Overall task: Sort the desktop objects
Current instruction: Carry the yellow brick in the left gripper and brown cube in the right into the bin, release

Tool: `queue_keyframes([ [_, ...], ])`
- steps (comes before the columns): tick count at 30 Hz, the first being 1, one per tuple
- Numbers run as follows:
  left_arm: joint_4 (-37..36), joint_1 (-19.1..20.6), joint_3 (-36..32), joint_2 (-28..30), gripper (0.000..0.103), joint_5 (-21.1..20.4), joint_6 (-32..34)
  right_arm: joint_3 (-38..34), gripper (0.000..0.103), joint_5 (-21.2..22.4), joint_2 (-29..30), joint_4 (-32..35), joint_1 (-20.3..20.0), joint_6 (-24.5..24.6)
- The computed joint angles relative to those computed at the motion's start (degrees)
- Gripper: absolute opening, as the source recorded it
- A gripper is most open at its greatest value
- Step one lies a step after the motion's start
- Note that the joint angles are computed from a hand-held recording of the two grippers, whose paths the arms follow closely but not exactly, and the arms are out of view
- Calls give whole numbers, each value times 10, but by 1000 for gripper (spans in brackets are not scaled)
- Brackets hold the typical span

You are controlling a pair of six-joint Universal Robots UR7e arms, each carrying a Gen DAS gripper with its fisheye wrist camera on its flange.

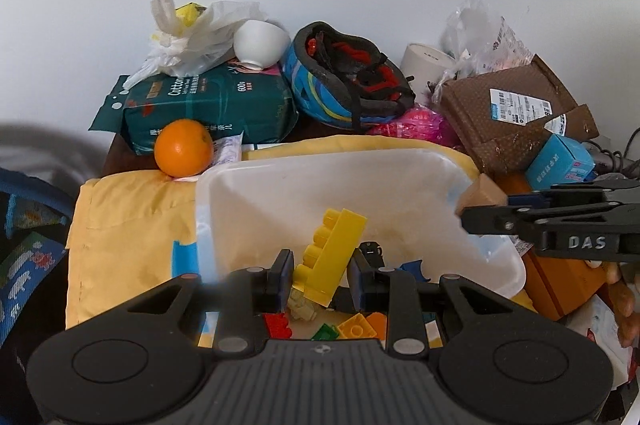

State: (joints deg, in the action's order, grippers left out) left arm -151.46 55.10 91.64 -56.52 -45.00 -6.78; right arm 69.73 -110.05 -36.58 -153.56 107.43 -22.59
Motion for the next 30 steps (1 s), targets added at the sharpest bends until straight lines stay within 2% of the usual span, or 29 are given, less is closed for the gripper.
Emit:
queue_keyframes([
  [3, 3, 1, -8, 8, 36, -3, 11, -16, 38, -7, 9, 16, -2, -1],
  [4, -1, 1, -9, 11, 49, -4, 14, -18, 39, -11, 11, 20, -1, 0],
  [6, -25, -4, 0, 16, 64, 22, 27, -20, 45, -17, 15, 17, -3, 1],
  [7, -45, -7, 9, 17, 65, 39, 37, -22, 56, -19, 17, 14, -3, 2],
  [8, -54, -9, 17, 14, 65, 44, 42, -18, 59, -19, 17, 4, -3, 2],
  [11, -114, -16, 70, -10, 65, 46, 67, 1, 58, -11, 9, -18, -4, -5],
  [14, -196, -27, 152, -45, 65, 56, 85, 61, 58, 8, -21, -68, -3, -34],
  [17, -232, -31, 232, -74, 65, 80, 43, 150, 58, 37, -61, -124, -4, -63],
  [19, -198, -21, 261, -82, 65, 91, -13, 211, 58, 28, -77, -162, -5, -79],
  [21, -180, -11, 274, -72, 65, 106, -40, 262, 57, 4, -79, -188, -11, -84],
  [24, -181, 4, 267, -48, 65, 103, -41, 297, 55, -36, -65, -191, -22, -50],
  [30, -206, 24, 231, 2, 65, 111, -5, 299, 53, -55, -35, -216, -27, -7],
])
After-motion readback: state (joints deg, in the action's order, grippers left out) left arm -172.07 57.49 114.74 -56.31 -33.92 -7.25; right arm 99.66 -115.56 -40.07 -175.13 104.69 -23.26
